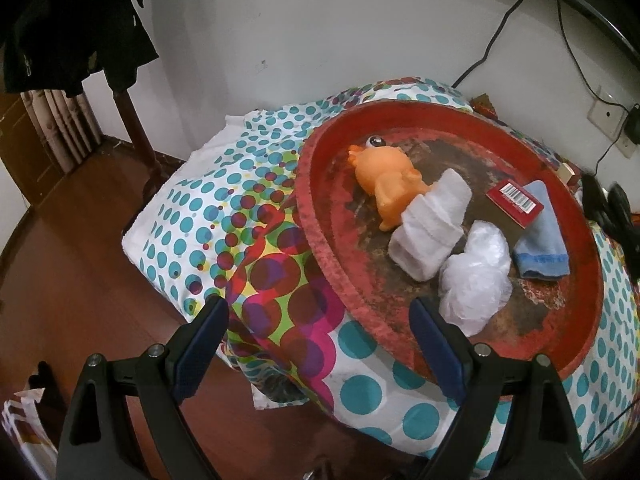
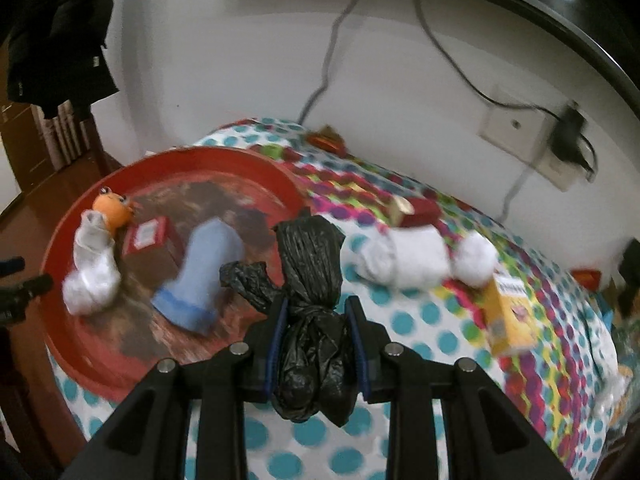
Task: Organize objects
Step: 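Carry the black plastic bag onto the red tray and open the right tool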
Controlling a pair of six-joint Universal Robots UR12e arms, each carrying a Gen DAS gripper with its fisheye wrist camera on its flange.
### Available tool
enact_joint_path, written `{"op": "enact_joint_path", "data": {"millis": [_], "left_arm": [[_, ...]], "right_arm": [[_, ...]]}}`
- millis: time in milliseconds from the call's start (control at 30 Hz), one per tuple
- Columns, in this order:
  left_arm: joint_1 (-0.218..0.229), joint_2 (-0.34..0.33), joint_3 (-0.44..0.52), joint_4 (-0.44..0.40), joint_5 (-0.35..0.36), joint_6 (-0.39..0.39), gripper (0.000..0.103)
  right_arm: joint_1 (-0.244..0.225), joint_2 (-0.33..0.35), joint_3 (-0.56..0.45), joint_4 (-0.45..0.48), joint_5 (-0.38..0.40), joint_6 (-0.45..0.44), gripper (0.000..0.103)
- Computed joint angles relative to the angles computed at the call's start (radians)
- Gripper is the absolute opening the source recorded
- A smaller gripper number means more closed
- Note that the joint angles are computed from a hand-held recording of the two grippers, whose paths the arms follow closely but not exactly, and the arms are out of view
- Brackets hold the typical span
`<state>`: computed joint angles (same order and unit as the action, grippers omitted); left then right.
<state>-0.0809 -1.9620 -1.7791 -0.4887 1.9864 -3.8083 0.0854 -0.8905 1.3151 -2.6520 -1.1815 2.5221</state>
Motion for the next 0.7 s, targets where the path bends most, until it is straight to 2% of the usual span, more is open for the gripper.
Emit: {"op": "enact_joint_path", "data": {"millis": [200,300,700], "left_arm": [[0.001,0.001,-0.002,-0.002,0.009,0.001,0.090],[0.008,0.005,-0.010,0.010,-0.012,-0.008,0.092],[0.013,0.006,-0.014,0.026,-0.013,0.002,0.094]], "right_arm": [[0.046,0.028,-0.061,0.052,-0.003,-0.015,0.029],[0.067,0.046,-0.103,0.116,0.005,0.000,0.029],[0.137,0.121,-0.247,0.251,-0.061,0.013,0.029]]}}
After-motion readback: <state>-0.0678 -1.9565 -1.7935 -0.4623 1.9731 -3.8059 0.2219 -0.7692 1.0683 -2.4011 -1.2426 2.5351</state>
